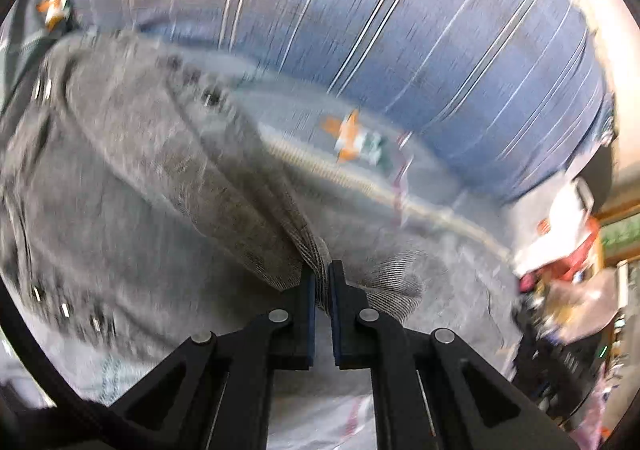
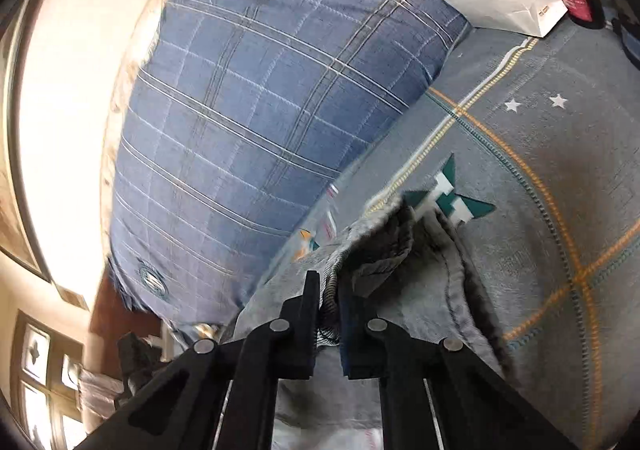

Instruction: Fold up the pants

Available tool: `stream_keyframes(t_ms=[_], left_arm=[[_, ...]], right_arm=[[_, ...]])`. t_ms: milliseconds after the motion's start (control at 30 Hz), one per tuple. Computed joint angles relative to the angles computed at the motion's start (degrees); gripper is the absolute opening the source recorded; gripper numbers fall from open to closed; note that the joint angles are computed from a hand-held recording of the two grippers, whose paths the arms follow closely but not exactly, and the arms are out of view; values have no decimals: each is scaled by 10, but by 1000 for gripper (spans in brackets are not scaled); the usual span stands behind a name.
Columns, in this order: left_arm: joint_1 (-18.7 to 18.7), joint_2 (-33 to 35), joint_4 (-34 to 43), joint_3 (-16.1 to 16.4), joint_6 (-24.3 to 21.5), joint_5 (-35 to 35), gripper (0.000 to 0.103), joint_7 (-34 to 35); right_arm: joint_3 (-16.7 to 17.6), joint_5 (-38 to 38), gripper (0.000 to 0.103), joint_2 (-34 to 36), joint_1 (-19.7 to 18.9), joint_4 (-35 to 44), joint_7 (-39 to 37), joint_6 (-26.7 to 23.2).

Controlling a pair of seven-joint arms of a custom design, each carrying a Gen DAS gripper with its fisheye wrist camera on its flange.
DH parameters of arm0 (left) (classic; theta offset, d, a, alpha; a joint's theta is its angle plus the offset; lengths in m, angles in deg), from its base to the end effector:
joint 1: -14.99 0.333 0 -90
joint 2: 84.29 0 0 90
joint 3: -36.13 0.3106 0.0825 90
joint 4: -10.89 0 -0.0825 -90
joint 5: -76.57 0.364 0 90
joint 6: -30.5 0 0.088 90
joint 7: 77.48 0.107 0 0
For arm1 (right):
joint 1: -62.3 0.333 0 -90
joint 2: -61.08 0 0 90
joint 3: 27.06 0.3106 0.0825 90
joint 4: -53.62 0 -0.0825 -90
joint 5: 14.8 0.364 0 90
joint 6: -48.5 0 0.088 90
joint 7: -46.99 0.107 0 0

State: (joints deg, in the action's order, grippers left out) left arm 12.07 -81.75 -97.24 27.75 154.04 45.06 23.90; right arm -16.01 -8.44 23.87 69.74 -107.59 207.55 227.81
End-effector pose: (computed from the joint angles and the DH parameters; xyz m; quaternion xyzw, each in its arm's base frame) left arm 0.5624 -0.1328 0.5096 0.6329 -0.7266 0.2493 0.0968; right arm 0.3476 0.1121 0.5028 -0.2508 0.8506 -0.0381 0.4606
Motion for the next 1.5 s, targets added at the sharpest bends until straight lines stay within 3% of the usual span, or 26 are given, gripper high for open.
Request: stream_keyframes(t_ms=[67,167,267,333,400,433,500,567,600,667,733,767,800,900,933,1033,1067,1133,1167,1233,1300,1367,1400,1500], left_arm=[[-5,-10,-38,-3,11,25,5,-9],[-7,-23,-71,-1,21,20,5,-16],[-12,-53,-98,0,63,9,6,13],[-21,-63,-117,-5,101,50,7,18],[-27,-54,-121,-7,105,87,7,9],[-30,-51,-124,-7,107,90,7,9],[-34,-56,-135,-8,125,90,7,15],[-39,-66,-145,-8,139,94,7,22],[-41,-72,-149,-7,142,95,7,26],[-44,-75,-156,-4,144,90,7,33],[-44,-86,-163,3,140,61,7,50],[-43,-93,-170,11,142,42,7,77],[-45,-107,-182,13,150,27,7,99],[-47,-116,-198,10,157,47,7,107],[-45,-110,-201,4,165,77,7,91],[-48,-101,-205,11,166,52,7,91],[-48,-104,-205,13,163,43,7,96],[-46,-108,-206,16,156,38,7,100],[-45,-110,-206,17,153,38,7,101],[-43,-113,-206,21,143,33,10,109],[-41,-113,-203,24,135,27,11,114],[-32,-94,-190,14,141,28,23,108],[-35,-99,-187,23,129,28,32,111],[-33,-106,-179,32,104,-8,60,146]], right_arm=[[-24,3,9,9,18,19,-10,-81],[-68,51,9,18,69,1,-14,-83],[-20,18,8,-8,23,6,10,-113],[14,-13,6,-28,-9,12,27,-137],[31,-36,6,-42,-22,13,47,-180],[26,-37,6,-45,-13,9,53,-192],[-29,-19,6,-21,38,3,32,-192],[-63,26,6,-7,75,-13,12,-147],[-52,26,6,-14,65,-20,20,-133],[11,-5,6,-44,0,-32,54,-89],[73,-44,10,-85,-64,-32,87,-103],[83,-58,12,-92,-77,-30,95,-108],[82,-64,23,-87,-77,-31,101,-92],[71,-69,92,-51,-65,-24,109,-44],[72,-70,93,-39,-64,-18,110,-42],[60,-76,91,-17,-50,0,104,-110],[42,-70,83,-10,-34,-4,102,-112],[-14,-37,57,6,23,-29,88,-66],[-30,-26,54,6,39,-35,81,-59],[-22,-27,50,-6,35,-32,70,-79],[21,-45,50,-27,5,-12,84,-134],[48,-74,50,-18,-18,23,97,-208],[40,-74,50,-5,-9,29,98,-214],[-39,-19,50,29,75,-1,58,-121]])
